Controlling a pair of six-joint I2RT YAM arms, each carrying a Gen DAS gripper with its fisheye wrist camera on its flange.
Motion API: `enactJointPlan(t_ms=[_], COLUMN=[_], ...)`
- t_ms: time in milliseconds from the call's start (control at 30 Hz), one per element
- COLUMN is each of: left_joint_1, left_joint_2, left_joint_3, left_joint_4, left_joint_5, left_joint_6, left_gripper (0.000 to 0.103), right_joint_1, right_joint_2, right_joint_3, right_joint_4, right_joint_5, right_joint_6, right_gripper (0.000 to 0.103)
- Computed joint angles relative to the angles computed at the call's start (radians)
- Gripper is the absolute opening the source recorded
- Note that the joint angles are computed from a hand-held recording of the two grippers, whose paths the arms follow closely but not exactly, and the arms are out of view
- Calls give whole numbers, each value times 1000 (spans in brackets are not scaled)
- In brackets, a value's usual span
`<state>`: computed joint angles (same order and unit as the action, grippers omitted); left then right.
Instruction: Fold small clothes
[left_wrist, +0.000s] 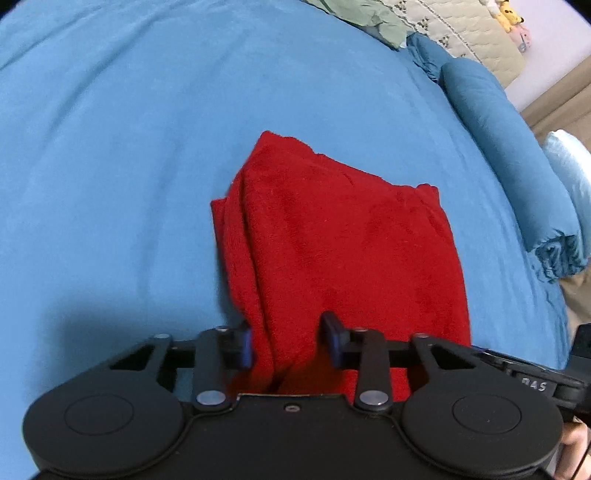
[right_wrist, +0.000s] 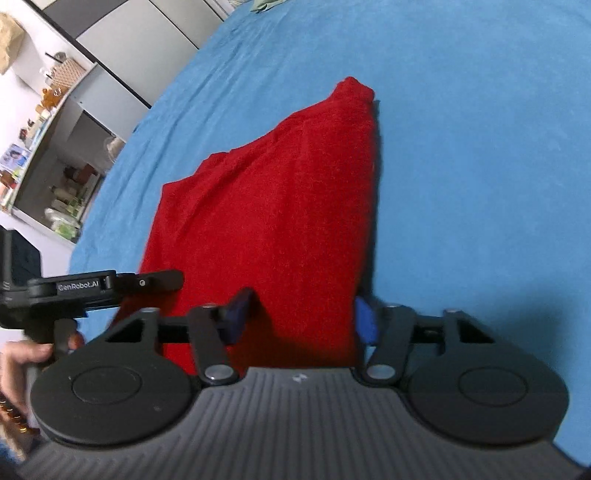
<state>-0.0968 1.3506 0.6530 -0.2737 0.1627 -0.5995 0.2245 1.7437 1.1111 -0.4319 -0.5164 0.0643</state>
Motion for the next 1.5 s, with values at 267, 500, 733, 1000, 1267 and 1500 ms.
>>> enactJointPlan(t_ms=[267,500,733,1000,1267,1500], left_joint_1=[-221,-650,-975,-1061,-1119,-1004], left_joint_2=[-128,-243,-27,124,148,177], left_joint_3=[147,263,210,148,197,92], left_joint_4=[-239,-469,-320,-236,-403,-209], left_joint_5=[-205,-458,-613,-700,-870,-782], left_joint_6=[-69,-334,-597,-675,-756,-693], left_gripper=[22,22,23,34,79,82], right_joint_1=[-28,-293,-755,-980,-887,-801], right_joint_2=[-233,-542,-672,-529,-668,-653], right_joint_3=[-62,-56,-247,-452,-459,-549], right_joint_4=[-54,-451,-748,-592,-525,-262], right_joint_5=[-2,-148,-274,-299,-317,-230], right_joint_6=[-60,-342,-882,-1039,-893,-701], right_gripper=[41,41,41,44,61,81])
